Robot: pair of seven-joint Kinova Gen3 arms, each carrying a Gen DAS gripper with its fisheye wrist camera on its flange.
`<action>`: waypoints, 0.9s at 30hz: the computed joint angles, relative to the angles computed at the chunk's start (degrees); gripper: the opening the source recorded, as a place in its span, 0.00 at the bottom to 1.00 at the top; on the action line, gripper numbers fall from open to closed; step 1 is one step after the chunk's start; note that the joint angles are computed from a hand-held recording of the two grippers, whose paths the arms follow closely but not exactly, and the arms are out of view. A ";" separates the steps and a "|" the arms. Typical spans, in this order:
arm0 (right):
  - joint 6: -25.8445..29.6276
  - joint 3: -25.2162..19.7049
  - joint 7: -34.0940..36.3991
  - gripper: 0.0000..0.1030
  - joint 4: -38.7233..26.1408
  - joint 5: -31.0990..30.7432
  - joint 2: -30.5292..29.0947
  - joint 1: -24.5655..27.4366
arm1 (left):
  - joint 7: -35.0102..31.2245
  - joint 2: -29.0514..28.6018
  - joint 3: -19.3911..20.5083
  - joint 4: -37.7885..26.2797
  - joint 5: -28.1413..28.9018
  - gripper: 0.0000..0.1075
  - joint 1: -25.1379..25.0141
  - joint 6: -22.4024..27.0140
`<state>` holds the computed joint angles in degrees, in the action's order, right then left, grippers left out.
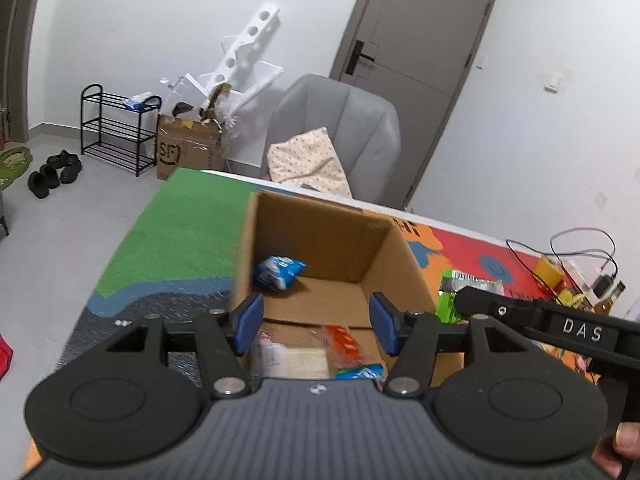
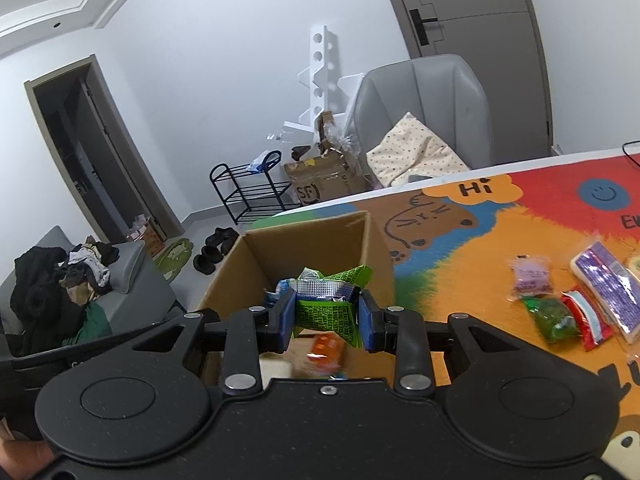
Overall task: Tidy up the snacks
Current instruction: 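Carry both packets over the cardboard box and open both tools to drop them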
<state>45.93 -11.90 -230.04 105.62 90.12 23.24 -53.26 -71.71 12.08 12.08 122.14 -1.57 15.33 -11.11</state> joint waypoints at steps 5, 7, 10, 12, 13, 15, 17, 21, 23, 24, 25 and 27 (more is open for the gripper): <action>-1.28 0.23 1.27 0.30 -1.89 0.08 0.90 0.18 | 2.40 -0.57 1.57 0.33 -2.27 0.54 -3.32 0.60; -1.45 0.50 1.28 0.33 -2.46 0.35 1.21 0.04 | 2.90 -0.80 1.63 0.60 -2.70 0.54 -3.86 0.68; -1.22 0.66 -0.47 0.55 -2.27 1.61 1.19 -0.09 | 2.86 -1.14 0.81 0.81 -2.36 0.59 -3.39 0.90; -0.04 0.60 -1.08 0.59 -1.92 1.78 1.05 -0.54 | 2.14 -1.49 -0.37 0.94 -1.36 0.65 -2.27 1.04; 0.39 0.46 -0.89 0.59 -1.78 1.38 0.89 -0.66 | 1.71 -1.63 -0.95 0.99 -0.75 0.69 -1.64 1.07; 0.59 0.26 -1.91 0.59 -0.83 1.39 0.27 -0.59 | 1.33 -1.69 -1.19 0.99 -0.13 0.75 -1.17 0.92; 1.41 -0.01 -2.44 0.59 -0.12 0.82 -0.22 -0.69 | 1.06 -1.70 -1.26 1.05 0.28 0.79 -0.81 0.78; 2.98 -0.49 -3.06 0.59 1.24 -0.56 -1.07 -1.07 | 0.17 -1.62 -1.56 0.79 1.44 0.81 0.46 1.18; 3.84 -0.75 -3.40 0.59 2.15 -1.38 -1.65 -1.36 | 0.03 -1.58 -1.19 0.77 1.47 0.82 0.64 1.35; 4.34 -0.89 -3.49 0.59 2.61 -1.85 -1.96 -1.54 | -0.11 -1.57 -1.14 0.82 1.58 0.82 0.88 1.33; 4.86 -1.02 -3.65 0.59 3.06 -2.23 -2.23 -1.73 | -0.16 -1.53 -0.98 0.83 1.56 0.83 0.94 1.33; 5.86 -1.30 -4.06 0.62 3.92 -2.99 -2.74 -2.07 | -0.57 -1.66 -1.12 0.90 1.90 0.85 1.59 1.42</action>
